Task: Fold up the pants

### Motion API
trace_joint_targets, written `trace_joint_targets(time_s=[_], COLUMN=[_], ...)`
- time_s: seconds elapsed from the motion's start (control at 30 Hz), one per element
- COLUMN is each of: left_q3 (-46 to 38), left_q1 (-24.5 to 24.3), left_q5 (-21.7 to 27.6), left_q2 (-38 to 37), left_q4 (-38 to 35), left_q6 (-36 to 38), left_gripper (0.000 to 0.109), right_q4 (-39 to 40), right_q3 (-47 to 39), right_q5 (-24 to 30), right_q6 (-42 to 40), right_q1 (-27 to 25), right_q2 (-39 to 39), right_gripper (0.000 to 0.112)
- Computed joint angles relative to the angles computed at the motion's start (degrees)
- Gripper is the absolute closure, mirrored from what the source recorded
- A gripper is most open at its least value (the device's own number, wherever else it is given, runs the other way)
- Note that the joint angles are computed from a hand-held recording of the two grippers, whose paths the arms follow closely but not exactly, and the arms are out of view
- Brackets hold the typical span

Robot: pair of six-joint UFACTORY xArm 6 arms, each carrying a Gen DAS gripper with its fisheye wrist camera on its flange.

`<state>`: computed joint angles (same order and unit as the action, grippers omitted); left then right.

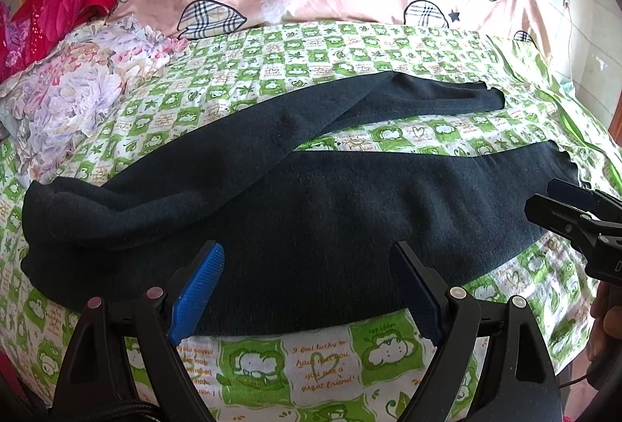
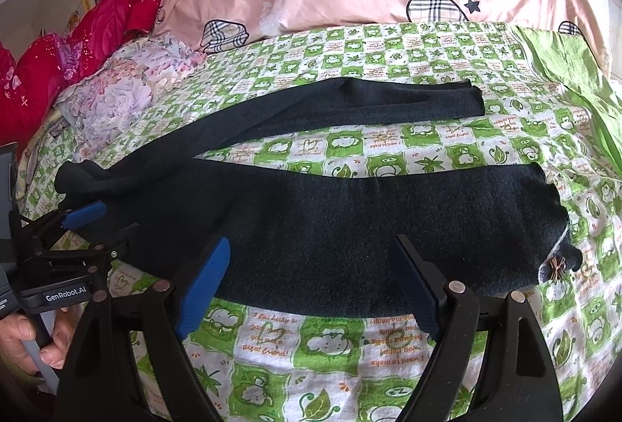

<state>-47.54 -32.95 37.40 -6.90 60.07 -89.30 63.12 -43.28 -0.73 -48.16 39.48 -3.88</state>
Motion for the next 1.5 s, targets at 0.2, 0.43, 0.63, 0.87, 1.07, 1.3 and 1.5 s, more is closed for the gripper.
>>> trace_joint_targets(time_s=[0.2, 0.43, 0.63, 0.87, 1.07, 1.3, 1.5], left_q3=[-3.60, -12.08, -21.58, -36.13, -49.16, -67.81, -87.95], left_q1=[2.21, 5.34, 7.02, 8.88, 11.31, 12.88, 14.31], left_q5=[-2.18, -3.90, -2.09, 0.67, 1.48, 6.11, 14.60], left_q2=[3.16, 9.75, 16.67, 26.80, 36.06, 49.22, 62.07], left_q4=[-3.73, -9.68, -14.48, -21.29, -32.38, -42.72, -52.39], left_q6=[6.32, 14.35, 23.48, 36.99, 48.64, 63.23, 70.88], left_gripper=[0.021, 0.021, 0.021, 0.021, 0.021, 0.021, 0.021], right_q4=[-0.85, -8.86, -12.17, -21.35, -26.91, -31.67, -34.55], right_q3=[-3.74, -9.61, -16.12, -26.13, -38.51, -53.45, -70.38], right_q5=[3.25, 8.87, 13.83, 19.13, 26.56, 32.84, 42.18], right_q6=[-0.59, 5.61, 7.97, 14.44, 17.80, 22.73, 25.17], right_q1=[-3.67, -9.31, -13.16, -17.66, -21.30, -24.61, -26.79], right_q2=[2.13, 5.99, 10.12, 16.61, 25.12, 35.63, 46.94], right_gripper=[0.028, 0.028, 0.027, 0.027, 0.026, 0.026, 0.026])
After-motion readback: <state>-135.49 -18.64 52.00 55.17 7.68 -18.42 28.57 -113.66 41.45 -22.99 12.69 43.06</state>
